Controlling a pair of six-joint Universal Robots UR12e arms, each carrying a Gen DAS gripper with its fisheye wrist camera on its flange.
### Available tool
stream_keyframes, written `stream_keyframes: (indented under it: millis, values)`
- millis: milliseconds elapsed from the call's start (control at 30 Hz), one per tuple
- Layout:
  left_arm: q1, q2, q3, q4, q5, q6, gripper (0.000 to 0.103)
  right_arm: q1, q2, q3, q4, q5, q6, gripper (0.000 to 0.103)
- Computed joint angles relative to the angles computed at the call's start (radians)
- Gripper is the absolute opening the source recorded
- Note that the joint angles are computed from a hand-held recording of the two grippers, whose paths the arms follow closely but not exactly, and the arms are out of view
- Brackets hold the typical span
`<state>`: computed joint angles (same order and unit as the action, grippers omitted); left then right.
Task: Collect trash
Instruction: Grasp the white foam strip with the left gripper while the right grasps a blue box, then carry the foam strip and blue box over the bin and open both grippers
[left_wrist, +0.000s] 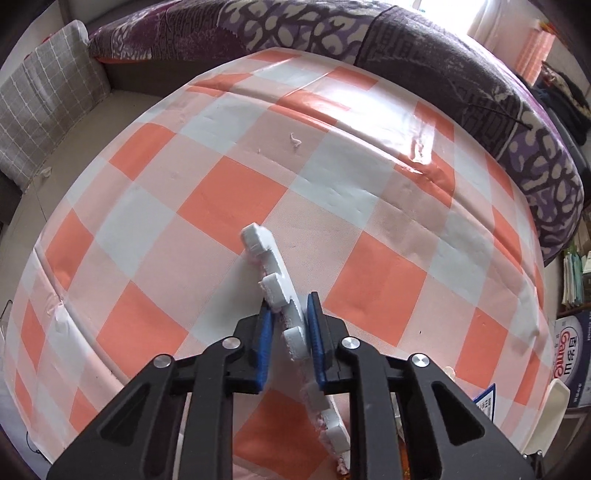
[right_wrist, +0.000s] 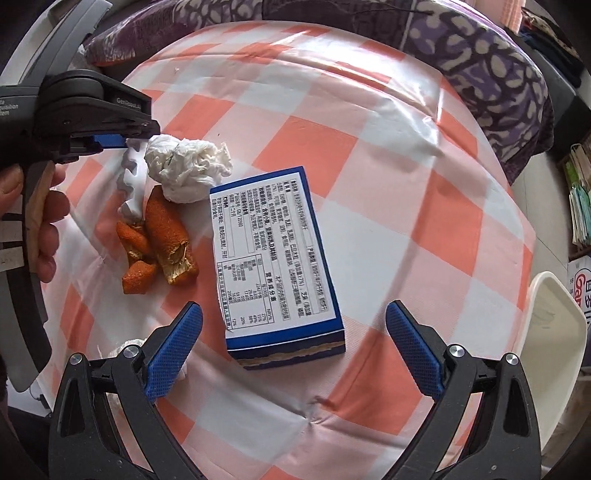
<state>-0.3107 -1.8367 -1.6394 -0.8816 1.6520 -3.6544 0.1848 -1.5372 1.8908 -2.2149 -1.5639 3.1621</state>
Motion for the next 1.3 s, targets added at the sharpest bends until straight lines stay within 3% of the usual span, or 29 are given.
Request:
stream_keyframes:
  millis: [100, 200, 467, 767, 1000, 1300]
  values:
    - [0.014, 0.014, -0.017, 0.005, -0.015, -0.010, 0.011, 0.014, 0.008, -0.001, -0.022, -0.036, 0.007, 0.088]
    - [0.028, 0.031, -0.037, 0.017, -0.032, -0.021, 0.011, 0.014, 0.005, 0.001, -0.047, -0.027, 0.024, 0.057]
    - [0.038, 0.074, -0.069, 0.068, -0.006, -0.027, 0.011, -0.006, -0.012, 0.011, -0.138, 0.029, 0.105, 0.057]
    - [0.013, 0.107, -0.092, 0.173, 0.108, -0.048, 0.011, 0.000, -0.036, 0.050, -0.357, -0.049, 0.136, 0.058]
    - [-0.013, 0.133, -0.107, 0.267, 0.159, -0.091, 0.011, -0.019, -0.054, 0.066, -0.428, -0.058, 0.179, 0.058]
    - [-0.050, 0.127, -0.095, 0.273, 0.148, -0.040, 0.011, -0.030, -0.083, 0.085, -0.463, -0.097, 0.186, 0.058]
